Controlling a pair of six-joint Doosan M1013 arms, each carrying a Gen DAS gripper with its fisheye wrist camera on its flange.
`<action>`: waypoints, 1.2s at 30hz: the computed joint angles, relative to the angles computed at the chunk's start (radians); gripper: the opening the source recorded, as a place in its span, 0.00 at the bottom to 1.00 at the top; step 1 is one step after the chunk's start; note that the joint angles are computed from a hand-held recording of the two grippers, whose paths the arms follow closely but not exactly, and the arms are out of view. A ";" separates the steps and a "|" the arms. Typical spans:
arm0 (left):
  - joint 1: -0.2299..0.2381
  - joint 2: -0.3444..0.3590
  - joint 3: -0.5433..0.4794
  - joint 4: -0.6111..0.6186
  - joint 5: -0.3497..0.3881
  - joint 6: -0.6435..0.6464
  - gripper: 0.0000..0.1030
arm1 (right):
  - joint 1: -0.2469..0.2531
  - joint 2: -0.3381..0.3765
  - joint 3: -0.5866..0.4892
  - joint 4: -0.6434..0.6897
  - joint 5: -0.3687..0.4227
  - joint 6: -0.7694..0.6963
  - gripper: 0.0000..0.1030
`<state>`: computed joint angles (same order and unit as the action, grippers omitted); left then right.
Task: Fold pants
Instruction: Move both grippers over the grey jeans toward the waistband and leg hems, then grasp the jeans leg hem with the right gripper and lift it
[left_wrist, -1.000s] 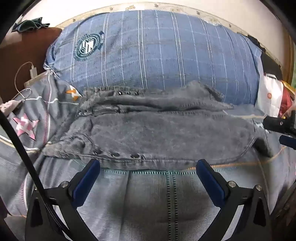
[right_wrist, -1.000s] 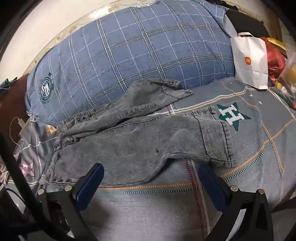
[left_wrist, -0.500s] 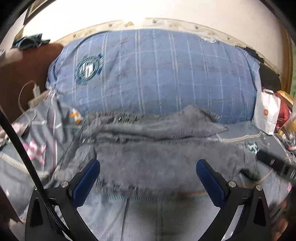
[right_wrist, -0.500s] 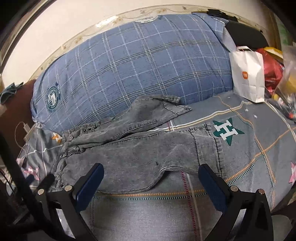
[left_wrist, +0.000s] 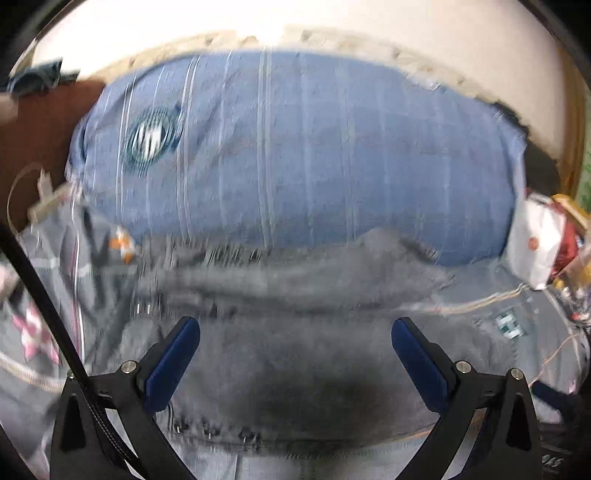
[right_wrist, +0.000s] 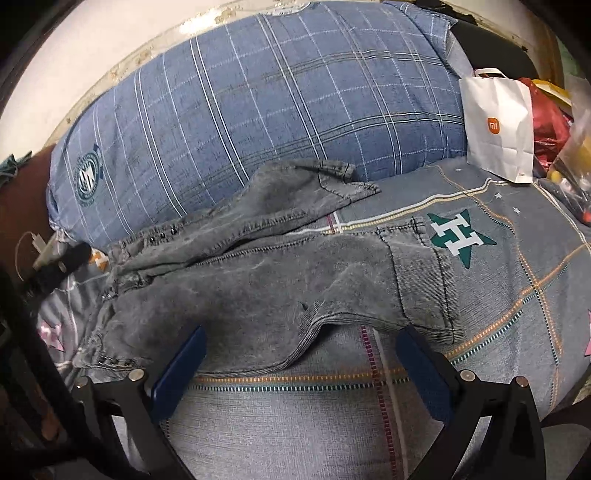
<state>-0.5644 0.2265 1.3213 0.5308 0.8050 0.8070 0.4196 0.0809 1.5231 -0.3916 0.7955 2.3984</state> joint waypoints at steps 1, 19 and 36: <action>0.005 0.008 -0.008 -0.030 0.028 0.020 1.00 | 0.004 0.005 -0.003 -0.013 0.008 0.001 1.00; 0.094 0.137 -0.252 -0.129 0.075 0.145 1.00 | -0.057 0.212 -0.347 0.026 0.044 -0.229 1.00; 0.128 0.189 -0.270 -0.351 0.152 0.232 1.00 | -0.117 0.270 -0.420 0.228 0.118 -0.357 0.95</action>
